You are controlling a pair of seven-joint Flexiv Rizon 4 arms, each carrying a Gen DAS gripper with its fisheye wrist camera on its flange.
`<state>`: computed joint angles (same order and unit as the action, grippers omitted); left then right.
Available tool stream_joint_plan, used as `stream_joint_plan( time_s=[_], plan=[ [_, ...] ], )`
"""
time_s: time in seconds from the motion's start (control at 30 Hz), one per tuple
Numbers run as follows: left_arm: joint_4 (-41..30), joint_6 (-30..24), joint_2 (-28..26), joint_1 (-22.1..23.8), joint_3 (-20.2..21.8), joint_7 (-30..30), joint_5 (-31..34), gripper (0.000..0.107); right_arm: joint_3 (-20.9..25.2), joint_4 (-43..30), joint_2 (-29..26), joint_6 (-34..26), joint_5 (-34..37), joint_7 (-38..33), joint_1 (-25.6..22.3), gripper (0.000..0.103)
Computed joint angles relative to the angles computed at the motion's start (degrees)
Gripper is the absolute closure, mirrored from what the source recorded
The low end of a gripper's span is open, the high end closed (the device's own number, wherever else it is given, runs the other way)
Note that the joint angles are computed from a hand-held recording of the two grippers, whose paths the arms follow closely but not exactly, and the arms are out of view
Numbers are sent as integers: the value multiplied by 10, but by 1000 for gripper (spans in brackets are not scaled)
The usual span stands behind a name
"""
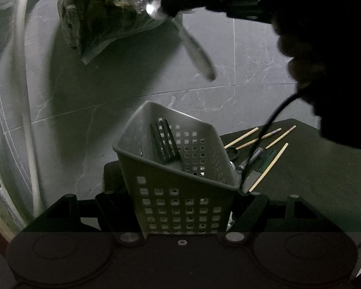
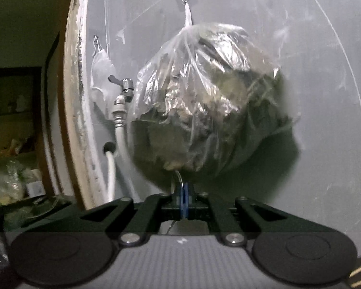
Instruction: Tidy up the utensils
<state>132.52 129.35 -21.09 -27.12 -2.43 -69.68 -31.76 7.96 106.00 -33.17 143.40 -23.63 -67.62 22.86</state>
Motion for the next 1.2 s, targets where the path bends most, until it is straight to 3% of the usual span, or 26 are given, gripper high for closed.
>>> stream_joint_plan(
  time_s=[0.1, 0.27, 0.7, 0.87, 0.93, 1.03, 1.2],
  plan=[
    [0, -1, 0, 0, 0, 0, -1, 30, -11, 6, -7, -21, 34, -33, 22, 101],
    [-1, 1, 0, -1, 0, 1, -3, 30, -1, 38, -7, -55, 6, -33, 5, 101],
    [-1, -1, 0, -2, 0, 2, -5, 30, 20, 98, 6, -65, -60, -35, -41, 94],
    [-2, 1, -1, -1, 1, 2, -6, 30, 20, 121, 23, -51, -62, -30, -56, 52],
    [-1, 1, -1, -1, 0, 1, -5, 30, 14, 135, 36, -50, -43, -33, -57, 46],
    [0, 2, -1, -2, 1, 1, -7, 30, 4, 153, 54, -56, 1, -44, -54, 28],
    [7, 4, 5, -17, 3, 12, -35, 30, -3, 168, 63, -114, 31, -30, -72, 14]
  ],
)
